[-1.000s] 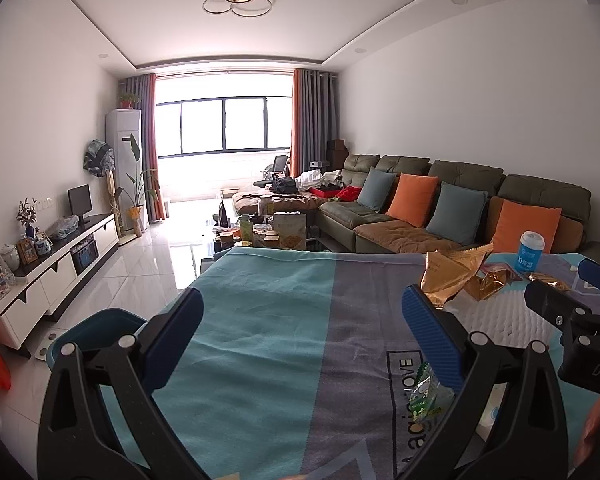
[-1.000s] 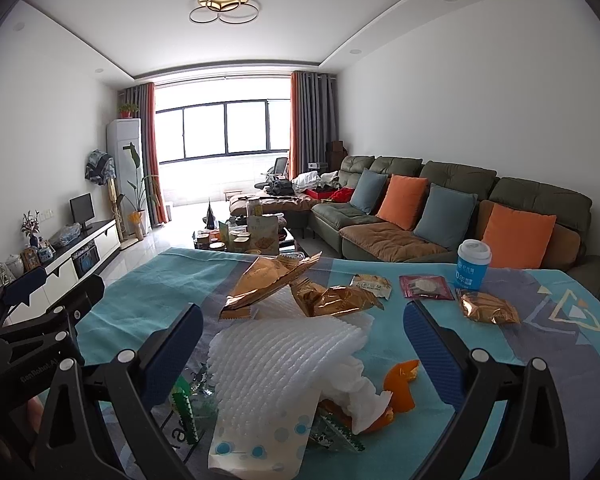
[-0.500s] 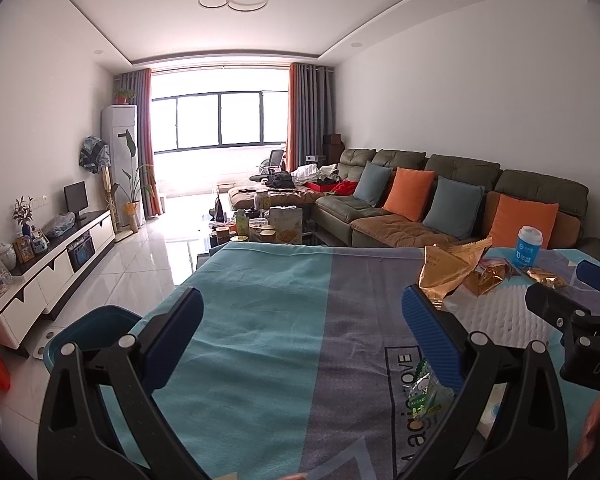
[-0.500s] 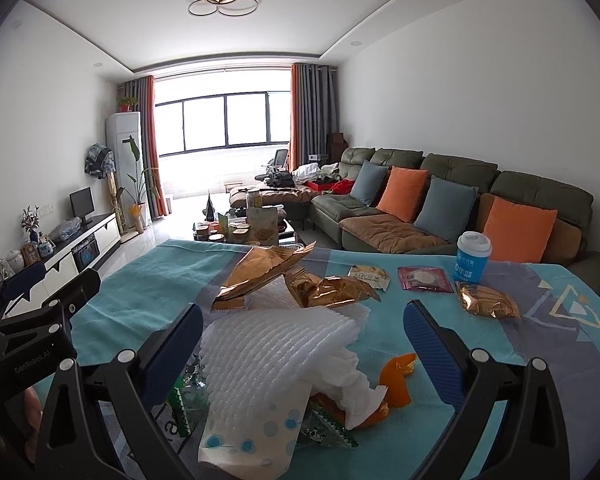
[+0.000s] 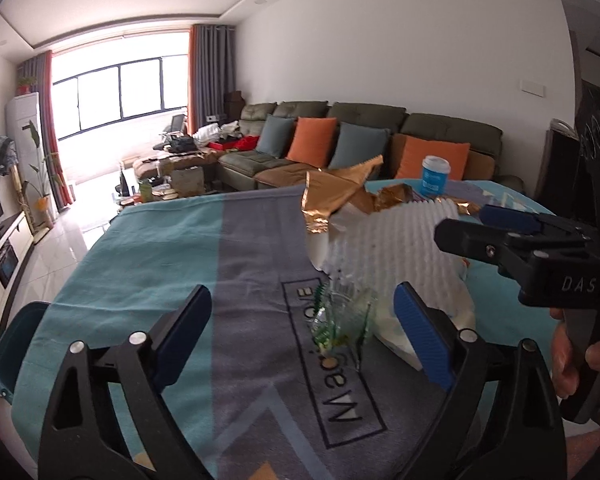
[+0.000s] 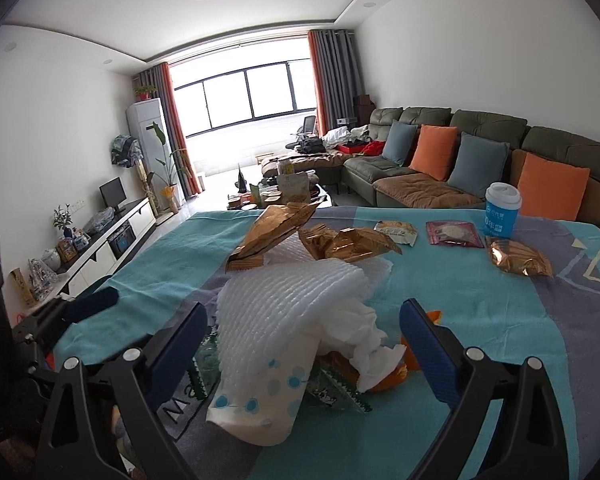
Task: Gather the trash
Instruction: 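Grasp the green plastic wrapper with the left tool while the right tool grasps the white foam net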
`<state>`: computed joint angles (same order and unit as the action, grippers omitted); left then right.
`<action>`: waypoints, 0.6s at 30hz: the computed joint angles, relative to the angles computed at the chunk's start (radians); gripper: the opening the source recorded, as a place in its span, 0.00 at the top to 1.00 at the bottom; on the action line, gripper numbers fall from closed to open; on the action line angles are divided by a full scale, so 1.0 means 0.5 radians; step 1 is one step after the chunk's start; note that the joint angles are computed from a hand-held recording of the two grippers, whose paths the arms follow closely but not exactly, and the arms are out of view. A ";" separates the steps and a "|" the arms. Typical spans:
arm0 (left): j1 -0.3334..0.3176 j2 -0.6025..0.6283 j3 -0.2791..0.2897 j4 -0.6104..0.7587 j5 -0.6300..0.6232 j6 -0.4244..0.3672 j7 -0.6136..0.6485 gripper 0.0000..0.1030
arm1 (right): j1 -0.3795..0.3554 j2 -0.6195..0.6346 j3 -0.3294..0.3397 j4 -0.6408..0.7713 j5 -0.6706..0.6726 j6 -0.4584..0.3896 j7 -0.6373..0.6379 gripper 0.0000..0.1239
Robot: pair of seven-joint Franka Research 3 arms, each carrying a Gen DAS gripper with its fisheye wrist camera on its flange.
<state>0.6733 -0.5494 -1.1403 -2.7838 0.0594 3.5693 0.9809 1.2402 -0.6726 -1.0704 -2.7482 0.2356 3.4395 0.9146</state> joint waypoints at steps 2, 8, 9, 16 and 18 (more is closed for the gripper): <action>0.022 0.093 -0.020 0.019 0.037 0.026 0.042 0.20 | 0.021 -0.039 -0.020 0.028 -0.001 -0.111 -0.018 0.36; -0.065 0.385 0.096 0.055 0.072 -0.008 0.223 0.42 | 0.104 -0.042 -0.100 0.156 0.185 -0.383 -0.097 0.75; -0.106 0.439 0.151 0.064 0.088 -0.027 0.251 0.49 | 0.103 -0.040 -0.095 0.158 0.214 -0.390 -0.110 0.79; -0.535 0.749 0.742 0.108 0.373 -0.034 0.213 0.95 | 0.052 -0.168 -0.026 0.176 0.348 -0.491 -0.282 0.90; -0.653 0.743 0.915 0.089 0.485 -0.002 0.134 0.99 | 0.042 -0.225 -0.008 0.196 0.384 -0.548 -0.334 0.91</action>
